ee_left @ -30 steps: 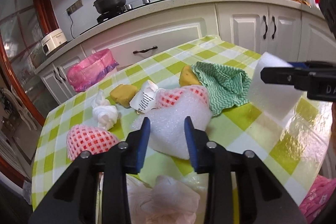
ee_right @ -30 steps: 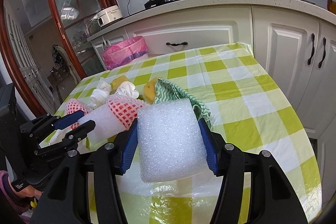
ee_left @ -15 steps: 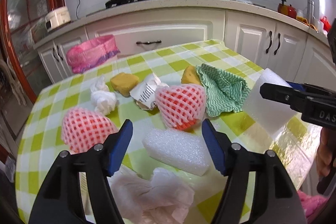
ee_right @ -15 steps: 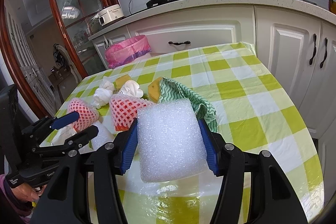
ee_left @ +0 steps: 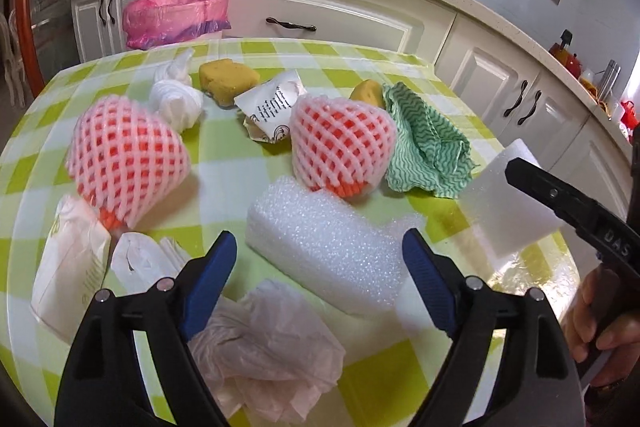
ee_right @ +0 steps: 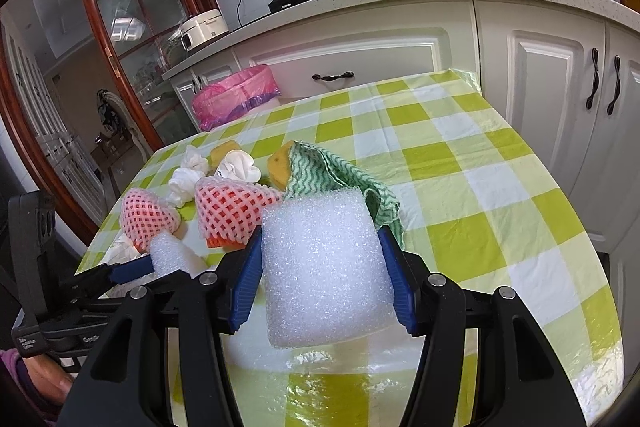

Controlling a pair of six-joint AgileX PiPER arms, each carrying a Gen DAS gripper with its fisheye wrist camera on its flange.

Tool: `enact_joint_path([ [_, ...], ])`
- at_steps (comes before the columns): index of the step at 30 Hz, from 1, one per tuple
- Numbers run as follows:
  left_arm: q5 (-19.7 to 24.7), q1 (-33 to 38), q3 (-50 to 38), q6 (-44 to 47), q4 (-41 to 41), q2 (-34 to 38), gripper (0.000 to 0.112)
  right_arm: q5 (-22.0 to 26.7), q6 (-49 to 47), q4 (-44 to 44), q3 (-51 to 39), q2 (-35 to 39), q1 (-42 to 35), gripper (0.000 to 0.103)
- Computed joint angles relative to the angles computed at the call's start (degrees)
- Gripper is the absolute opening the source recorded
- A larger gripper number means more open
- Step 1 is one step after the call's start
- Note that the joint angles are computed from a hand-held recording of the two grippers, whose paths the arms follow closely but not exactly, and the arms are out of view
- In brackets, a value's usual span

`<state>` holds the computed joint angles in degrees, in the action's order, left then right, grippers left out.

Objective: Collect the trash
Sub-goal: 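Lift both foam pieces and carry them toward the pink trash bin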

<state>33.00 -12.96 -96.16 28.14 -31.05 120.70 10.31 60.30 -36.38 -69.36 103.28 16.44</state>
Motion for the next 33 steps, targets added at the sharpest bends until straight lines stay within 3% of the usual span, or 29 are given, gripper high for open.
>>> enact_joint_path([
  [6,3.1,-1.6,-3.2,0.2,0.2,1.3,0.081,-1.1,0.7,-0.3,1.1,-0.4,-0.6,0.054],
  [11,4.0,-2.9,-7.8,-5.5,5.0,4.8,0.081,-1.7,3.1,-1.9,2.6,-1.4,-1.5,0.054],
  [19,10.2,-4.6,-20.8,-14.2,12.6,12.2,0.083,-2.0,-0.6,2.0,2.9,-1.0,-2.1,0.054],
  [22,12.3,-4.2,-24.1,-15.9,11.3,13.6,0.083,-2.0,-1.4,2.8,2.8,-0.7,-2.2,0.054],
  [24,9.8,-4.7,-23.3,-18.5,14.1,13.3,0.08,-1.7,-2.4,3.8,2.6,-0.5,-2.4,0.054],
  [27,9.4,-4.5,-22.9,-17.0,14.0,13.5,0.073,-1.5,-6.9,8.4,2.2,0.0,-2.7,0.054],
  [33,-0.2,-3.4,-10.7,-8.3,8.1,6.1,0.068,-1.3,-7.3,8.5,1.4,0.2,-1.9,0.054],
])
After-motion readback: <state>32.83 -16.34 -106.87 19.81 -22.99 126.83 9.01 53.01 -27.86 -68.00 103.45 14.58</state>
